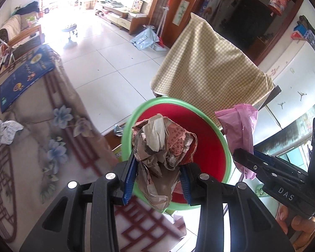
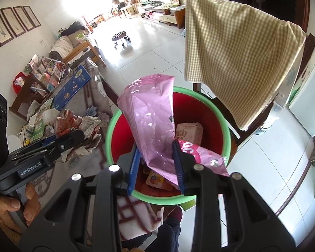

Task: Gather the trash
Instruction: 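Carry the crumpled cloth ball and pink wrapper over the red bucket with both grippers, then open both grippers to drop the cloth ball and pink wrapper into the bucket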

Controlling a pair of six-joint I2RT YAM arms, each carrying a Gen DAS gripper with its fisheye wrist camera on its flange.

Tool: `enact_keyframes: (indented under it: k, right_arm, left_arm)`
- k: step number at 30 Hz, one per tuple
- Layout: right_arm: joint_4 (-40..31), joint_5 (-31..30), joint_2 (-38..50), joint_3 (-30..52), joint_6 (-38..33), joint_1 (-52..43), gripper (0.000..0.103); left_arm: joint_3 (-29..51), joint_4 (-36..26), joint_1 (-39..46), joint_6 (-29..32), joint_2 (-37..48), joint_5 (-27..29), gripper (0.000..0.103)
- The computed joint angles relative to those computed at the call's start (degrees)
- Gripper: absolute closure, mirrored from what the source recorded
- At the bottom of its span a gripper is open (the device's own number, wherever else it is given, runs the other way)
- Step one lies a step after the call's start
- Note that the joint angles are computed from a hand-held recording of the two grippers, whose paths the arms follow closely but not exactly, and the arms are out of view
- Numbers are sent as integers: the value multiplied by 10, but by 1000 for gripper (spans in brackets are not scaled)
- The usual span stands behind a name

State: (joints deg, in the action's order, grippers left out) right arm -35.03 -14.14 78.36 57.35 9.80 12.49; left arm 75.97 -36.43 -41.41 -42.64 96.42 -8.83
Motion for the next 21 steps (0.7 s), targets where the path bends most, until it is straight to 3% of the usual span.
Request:
enact_keyframes:
  k: [15,21]
  right_arm:
    - [3,-16,19,-9,-12,-41,73]
    - [3,-14,32,3,-9,-36,73]
  left_arm:
    - [63,-7,8,21,88,42,68]
    - [56,0,15,23,88,55,58]
